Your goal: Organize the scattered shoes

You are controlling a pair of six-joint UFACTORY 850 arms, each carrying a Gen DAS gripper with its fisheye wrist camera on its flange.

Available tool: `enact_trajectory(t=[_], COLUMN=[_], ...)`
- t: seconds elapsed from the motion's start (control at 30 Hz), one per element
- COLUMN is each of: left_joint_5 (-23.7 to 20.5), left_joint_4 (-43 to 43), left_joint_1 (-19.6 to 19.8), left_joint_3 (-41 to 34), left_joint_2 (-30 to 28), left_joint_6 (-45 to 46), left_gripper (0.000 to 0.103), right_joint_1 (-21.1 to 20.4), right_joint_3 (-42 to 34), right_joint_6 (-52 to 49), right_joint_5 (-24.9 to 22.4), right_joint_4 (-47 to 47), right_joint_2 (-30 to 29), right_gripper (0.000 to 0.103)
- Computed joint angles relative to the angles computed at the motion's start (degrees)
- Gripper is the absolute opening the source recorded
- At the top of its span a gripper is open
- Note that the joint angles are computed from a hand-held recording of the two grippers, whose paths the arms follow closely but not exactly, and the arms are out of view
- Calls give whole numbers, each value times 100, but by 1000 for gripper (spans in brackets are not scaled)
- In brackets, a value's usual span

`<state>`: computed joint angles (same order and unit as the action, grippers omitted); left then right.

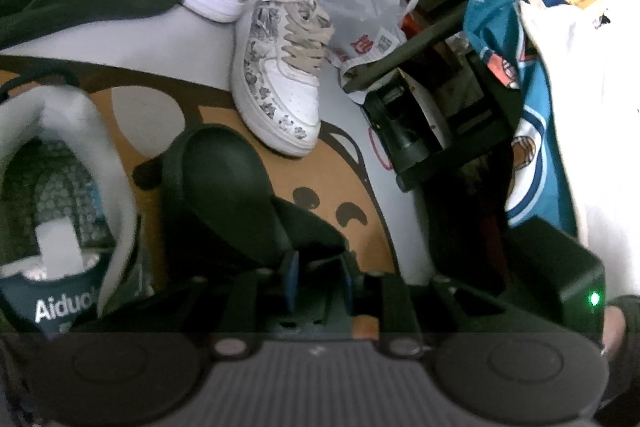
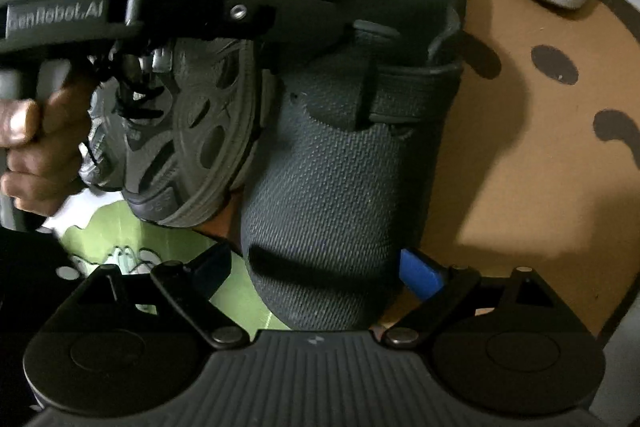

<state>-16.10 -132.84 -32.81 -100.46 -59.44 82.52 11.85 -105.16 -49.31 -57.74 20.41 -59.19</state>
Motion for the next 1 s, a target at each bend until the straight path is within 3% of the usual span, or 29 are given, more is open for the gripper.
enact_trajectory(t=[0.43, 0.6, 0.73, 0.87, 1.0], left_joint_5=[-71, -124, -28, 43, 58], left_joint_4=[-223, 650, 1123, 1176, 961], left_joint_1=[3, 56, 52, 38, 66], left_joint_3=[131, 74, 38, 13, 106], left_joint_2=[71, 79, 131, 239, 340], left_joint_6=[309, -609, -1141, -1093, -992], left_gripper=[23, 24, 31, 50, 50], right_joint_1=[-48, 111, 112, 34, -35], right_joint_3=[213, 574, 533, 511, 389], right_joint_6=[44, -195, -148, -354, -445], right_joint_5=[199, 646, 578, 656, 724], right_joint_4=[190, -125, -191, -40, 117], right_joint_2=[133, 337, 333, 414, 448], right_gripper=[89, 90, 90, 90, 90])
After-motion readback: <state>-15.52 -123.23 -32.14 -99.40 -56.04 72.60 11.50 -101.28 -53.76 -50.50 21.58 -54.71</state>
